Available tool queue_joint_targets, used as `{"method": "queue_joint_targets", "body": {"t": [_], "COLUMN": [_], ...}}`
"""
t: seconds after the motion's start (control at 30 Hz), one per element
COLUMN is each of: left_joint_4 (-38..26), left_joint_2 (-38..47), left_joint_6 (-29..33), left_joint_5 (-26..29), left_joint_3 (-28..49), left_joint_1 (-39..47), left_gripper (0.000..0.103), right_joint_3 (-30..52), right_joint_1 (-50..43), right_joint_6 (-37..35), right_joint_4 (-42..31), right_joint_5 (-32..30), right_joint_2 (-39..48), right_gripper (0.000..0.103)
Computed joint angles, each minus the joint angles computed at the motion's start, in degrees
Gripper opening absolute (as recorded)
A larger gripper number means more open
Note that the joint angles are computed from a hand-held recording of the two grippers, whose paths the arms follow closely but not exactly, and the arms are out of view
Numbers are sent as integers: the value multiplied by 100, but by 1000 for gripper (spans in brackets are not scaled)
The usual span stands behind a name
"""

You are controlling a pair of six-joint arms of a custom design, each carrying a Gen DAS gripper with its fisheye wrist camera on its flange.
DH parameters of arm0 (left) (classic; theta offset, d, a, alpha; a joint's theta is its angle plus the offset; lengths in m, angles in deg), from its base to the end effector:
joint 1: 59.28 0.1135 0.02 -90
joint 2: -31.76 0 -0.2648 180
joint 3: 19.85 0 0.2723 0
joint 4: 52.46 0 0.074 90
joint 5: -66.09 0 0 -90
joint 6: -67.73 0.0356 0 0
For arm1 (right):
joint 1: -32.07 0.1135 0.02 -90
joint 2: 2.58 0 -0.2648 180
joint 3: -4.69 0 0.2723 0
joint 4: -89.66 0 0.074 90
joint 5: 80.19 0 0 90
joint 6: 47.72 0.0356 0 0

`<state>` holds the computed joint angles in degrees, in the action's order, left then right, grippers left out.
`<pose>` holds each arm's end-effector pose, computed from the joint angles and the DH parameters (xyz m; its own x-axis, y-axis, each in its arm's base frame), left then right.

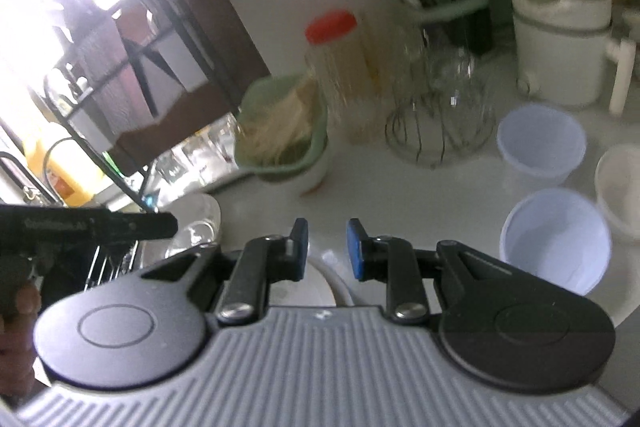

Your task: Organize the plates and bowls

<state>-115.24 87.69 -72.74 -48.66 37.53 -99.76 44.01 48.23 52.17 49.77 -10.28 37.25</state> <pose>0.1579 -0.1152 0.2464 -0.7617 -0.2708 -0.5887 -0.2367 0.9620 -0.1362 0.1606 0.0593 0.2111 -0.7013 -0.0353 -0.7120 -0.3981 0.8479 0.3501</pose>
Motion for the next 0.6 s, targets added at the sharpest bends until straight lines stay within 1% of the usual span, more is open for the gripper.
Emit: {"method": "queue_joint_targets", "body": {"t": [0.1, 0.17, 0.4, 0.47, 0.53, 0.6], "left_joint_4": [-358, -607, -1178, -1409, -1580, -1583], "left_joint_2": [22, 60, 258, 337, 323, 206], "left_joint_6": [-470, -810, -1964, -2307, -2591, -2661], "left_joint_5": [-323, -604, -1310, -1425, -1501, -1509], "left_joint_3": [178, 250, 223, 286, 310, 256], "left_joint_1": [-555, -946, -1972, -2207, -2379, -2469], "left_gripper": [60, 60, 60, 60, 60, 61], "right_joint_3": [55, 52, 82, 85, 83, 92], "right_joint_1": [-65, -248, -597, -731, -786, -954], "right_joint_6": [-218, -447, -835, -921, -1028, -1131], "right_joint_4": [-332, -576, -1412, -1568, -1701, -1853], "right_joint_5": [-2, -154, -457, -549, -496, -624], "right_joint_2": [-391, -630, -1398, -1545, -1708, -1845], "right_gripper": [25, 25, 25, 25, 25, 25]}}
